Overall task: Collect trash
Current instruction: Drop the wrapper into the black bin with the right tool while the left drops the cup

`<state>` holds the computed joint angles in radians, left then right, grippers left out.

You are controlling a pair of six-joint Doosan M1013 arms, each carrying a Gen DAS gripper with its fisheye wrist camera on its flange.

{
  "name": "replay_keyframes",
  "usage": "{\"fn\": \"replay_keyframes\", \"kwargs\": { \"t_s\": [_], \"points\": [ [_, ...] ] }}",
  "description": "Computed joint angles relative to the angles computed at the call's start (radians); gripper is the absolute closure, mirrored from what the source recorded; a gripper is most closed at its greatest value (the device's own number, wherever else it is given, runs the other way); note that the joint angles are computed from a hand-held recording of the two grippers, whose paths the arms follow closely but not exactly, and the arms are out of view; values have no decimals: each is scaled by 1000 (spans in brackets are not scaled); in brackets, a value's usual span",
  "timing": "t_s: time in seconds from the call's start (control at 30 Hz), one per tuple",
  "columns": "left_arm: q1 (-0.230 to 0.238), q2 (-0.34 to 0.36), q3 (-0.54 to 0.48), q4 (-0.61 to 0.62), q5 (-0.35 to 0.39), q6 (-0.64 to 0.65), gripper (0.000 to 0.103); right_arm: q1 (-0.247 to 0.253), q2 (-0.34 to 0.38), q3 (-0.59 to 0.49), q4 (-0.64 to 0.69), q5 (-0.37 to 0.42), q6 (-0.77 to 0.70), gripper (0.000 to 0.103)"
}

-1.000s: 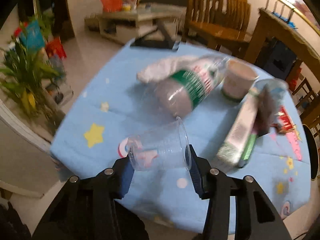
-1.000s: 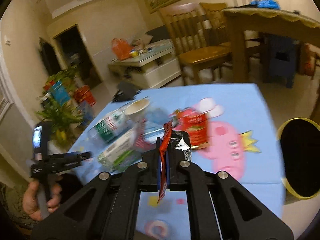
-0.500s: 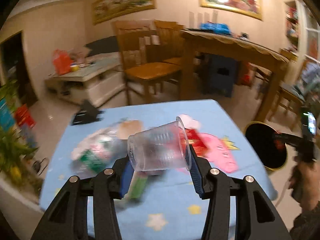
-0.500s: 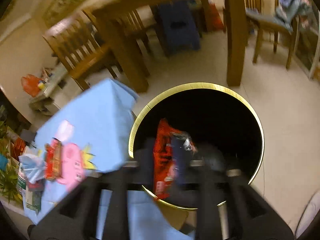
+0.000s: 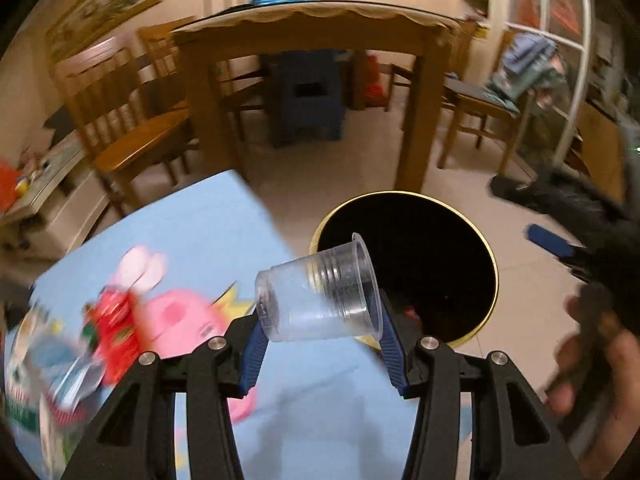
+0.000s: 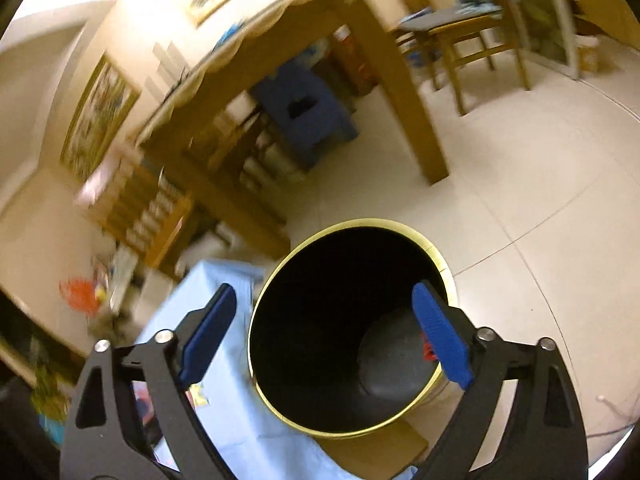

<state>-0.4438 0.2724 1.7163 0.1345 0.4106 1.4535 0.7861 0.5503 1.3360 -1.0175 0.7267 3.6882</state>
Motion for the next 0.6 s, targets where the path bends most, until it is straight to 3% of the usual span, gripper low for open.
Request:
{"fn": "replay_keyframes", "kwargs": {
  "t_s": [0.1,0.2,0.27,0.37,0.47,0.53,0.6],
  "points": [
    [-29,51,-58,12,23,39,54,15,-35,48,-112,57,153,13],
    [-68,95,-104,239,64,-109,21,21,-57,75,-169,93,207,10],
    [-73,102,-106,266,52,-132,21,21,-66,84,-173,88,198,10],
    [-55,96,-102,130,41,-30,21,22,-73,88,-174,98,171,10],
    [-37,83,-82,70,44,5,21,26,-69,76,-173,104,150,10],
    [-36,65,-53,156,50,-80,19,27,-57,54,-160,96,121,9],
    [-41,36,5,373,58,-260,13,26,-43,28,-144,80,74,9]
  ]
}}
